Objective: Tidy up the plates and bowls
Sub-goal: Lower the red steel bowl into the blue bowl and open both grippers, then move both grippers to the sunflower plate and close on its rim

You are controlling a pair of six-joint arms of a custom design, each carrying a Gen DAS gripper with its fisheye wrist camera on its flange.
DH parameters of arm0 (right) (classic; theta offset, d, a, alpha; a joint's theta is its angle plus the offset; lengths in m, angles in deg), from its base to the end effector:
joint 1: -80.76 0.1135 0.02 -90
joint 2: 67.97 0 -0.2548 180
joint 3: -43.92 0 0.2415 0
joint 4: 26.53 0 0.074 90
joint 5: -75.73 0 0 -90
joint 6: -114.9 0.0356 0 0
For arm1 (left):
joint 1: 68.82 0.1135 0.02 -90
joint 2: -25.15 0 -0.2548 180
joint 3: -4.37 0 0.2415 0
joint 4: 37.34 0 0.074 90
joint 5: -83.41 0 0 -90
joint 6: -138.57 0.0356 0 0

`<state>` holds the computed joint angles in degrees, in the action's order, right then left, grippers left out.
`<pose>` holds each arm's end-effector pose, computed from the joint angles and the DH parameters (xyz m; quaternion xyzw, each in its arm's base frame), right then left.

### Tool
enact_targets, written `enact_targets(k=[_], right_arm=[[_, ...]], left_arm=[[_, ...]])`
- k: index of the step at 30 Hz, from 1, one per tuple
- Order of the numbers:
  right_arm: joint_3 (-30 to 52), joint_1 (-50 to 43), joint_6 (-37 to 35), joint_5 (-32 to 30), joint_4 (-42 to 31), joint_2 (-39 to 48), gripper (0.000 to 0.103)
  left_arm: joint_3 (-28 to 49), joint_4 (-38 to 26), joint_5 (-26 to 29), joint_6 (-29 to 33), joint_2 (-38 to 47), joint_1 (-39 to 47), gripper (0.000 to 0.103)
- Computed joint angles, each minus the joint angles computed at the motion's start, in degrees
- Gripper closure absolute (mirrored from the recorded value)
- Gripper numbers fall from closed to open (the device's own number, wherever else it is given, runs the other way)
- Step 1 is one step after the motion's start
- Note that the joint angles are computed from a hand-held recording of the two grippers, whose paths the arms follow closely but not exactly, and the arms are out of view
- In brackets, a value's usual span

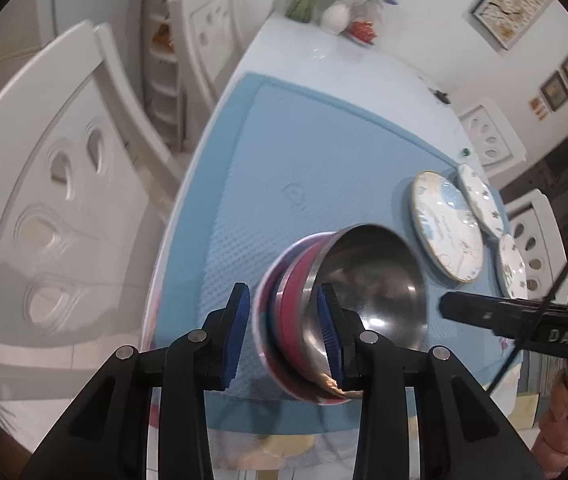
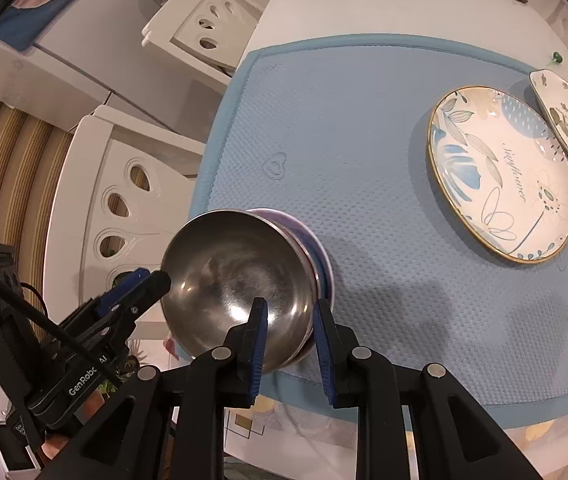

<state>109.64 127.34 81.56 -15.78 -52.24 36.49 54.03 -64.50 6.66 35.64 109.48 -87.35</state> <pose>0.2188 0.2325 0.1102 0.0828 0.9716 0.1813 0.1272 0.2295 -0.0855 0.1339 0.0751 0.9609 -0.1732 0.2023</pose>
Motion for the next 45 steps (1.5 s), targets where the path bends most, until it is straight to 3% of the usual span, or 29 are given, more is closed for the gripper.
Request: enact_targets(k=[8, 14, 15, 16, 18, 20, 23, 28, 32, 36, 45], right_arm=[[-6.6, 0.9, 2.1, 2.6, 0.5, -8.7, 0.081], [-20.3, -1.1, 2.9, 9.6, 5.3, -28.1, 0.080], [-23.3, -2.1, 2.7, 10.9, 5.7, -33.2, 0.074], [-24.3, -3.2, 2.6, 11.7, 5.2, -35.8, 0.058], [-28.8, -6.3, 2.3, 13.8, 4.0, -44.9, 0.036], [-31.9, -11.9, -0.2, 12.4, 2.2, -52.2, 0.034], [-33.1, -25.0, -6.2, 4.8, -1.9, -55.5, 0.034], [-36.9, -47.1, -17.6, -9.5, 1.0, -48.2, 0.034], [-36.6, -58.4, -28.0, -15.8, 11.0, -30.0, 0.037], [-31.9, -62.2, -34.6, -18.4, 18.4, -13.6, 0.042], [-20.1, -64.0, -40.6, -22.0, 22.2, 6.9, 0.057]], left_arm=[[4.3, -2.9, 1.6, 0.7, -4.5, -4.1, 0.071], [13.3, -3.6, -0.7, -1.5, -2.4, -12.3, 0.071], [16.0, -3.9, -1.5, -1.6, -0.6, -14.4, 0.070], [18.3, -4.2, -2.4, -2.0, 1.0, -16.1, 0.069], [22.4, -4.9, -4.2, -3.0, 4.2, -19.1, 0.056], [25.9, -4.7, -6.8, -4.6, 7.3, -22.0, 0.042], [30.8, -3.6, -9.1, -8.0, 12.7, -25.2, 0.039], [42.8, -5.8, -9.5, -17.3, 27.4, -27.9, 0.039], [49.9, -6.6, -11.0, -24.2, 37.1, -28.2, 0.040], [55.9, -7.8, -11.7, -29.0, 44.9, -28.2, 0.042], [72.1, -17.3, -14.5, -30.4, 59.5, -27.5, 0.050]])
